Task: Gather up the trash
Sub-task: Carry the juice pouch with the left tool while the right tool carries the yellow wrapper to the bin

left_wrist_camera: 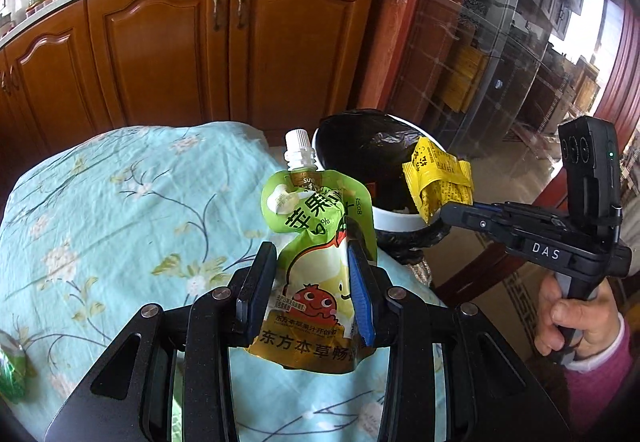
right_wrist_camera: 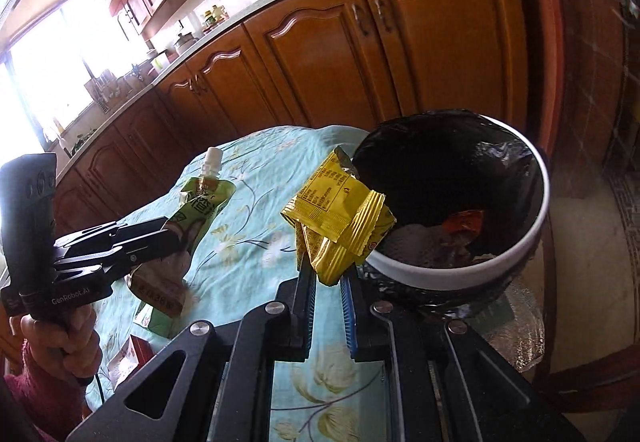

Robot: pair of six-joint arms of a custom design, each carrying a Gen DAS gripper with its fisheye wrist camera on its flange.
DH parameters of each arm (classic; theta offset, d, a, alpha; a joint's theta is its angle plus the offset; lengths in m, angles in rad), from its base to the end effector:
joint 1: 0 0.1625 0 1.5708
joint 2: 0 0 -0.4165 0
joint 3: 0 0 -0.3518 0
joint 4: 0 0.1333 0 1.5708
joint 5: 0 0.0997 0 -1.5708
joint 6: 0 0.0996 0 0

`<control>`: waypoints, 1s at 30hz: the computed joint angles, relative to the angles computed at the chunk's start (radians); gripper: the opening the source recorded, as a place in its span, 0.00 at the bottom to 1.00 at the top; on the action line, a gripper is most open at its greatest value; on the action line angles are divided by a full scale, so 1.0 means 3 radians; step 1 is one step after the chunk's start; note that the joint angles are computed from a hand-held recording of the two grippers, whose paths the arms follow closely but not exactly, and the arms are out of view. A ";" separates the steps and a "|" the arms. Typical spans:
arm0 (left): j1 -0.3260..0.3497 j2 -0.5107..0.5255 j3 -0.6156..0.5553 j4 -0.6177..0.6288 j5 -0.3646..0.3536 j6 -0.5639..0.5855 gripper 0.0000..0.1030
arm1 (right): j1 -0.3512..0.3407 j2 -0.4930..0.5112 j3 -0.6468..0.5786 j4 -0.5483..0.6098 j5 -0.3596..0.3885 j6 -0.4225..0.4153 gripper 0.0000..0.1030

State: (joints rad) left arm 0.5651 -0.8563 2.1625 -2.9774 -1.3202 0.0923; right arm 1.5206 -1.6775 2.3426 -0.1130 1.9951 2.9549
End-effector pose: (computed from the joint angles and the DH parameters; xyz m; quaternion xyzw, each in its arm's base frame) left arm -0.3155 -0.3871 0.0516 0.5117 0.8486 -0.0997 0.0901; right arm 0.0793 -0.2618 0.2270 -0.0442 -0.8585 0.4516 0.2389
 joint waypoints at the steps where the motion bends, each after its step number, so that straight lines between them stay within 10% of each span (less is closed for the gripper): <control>1: -0.0033 0.0036 -0.0021 -0.0001 -0.0008 -0.0019 0.33 | -0.0053 -0.0064 0.0022 0.0015 -0.0026 -0.0015 0.12; 30: -0.0208 0.0860 -0.0997 0.0503 0.0008 -0.0148 0.33 | -0.1138 -0.0593 -0.0200 0.0707 -0.0661 -0.0356 0.12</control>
State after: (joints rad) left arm 0.5026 -0.5982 1.8635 -2.8266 -1.3178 0.0478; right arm 1.1792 -1.8555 2.2828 0.0991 1.7968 2.8481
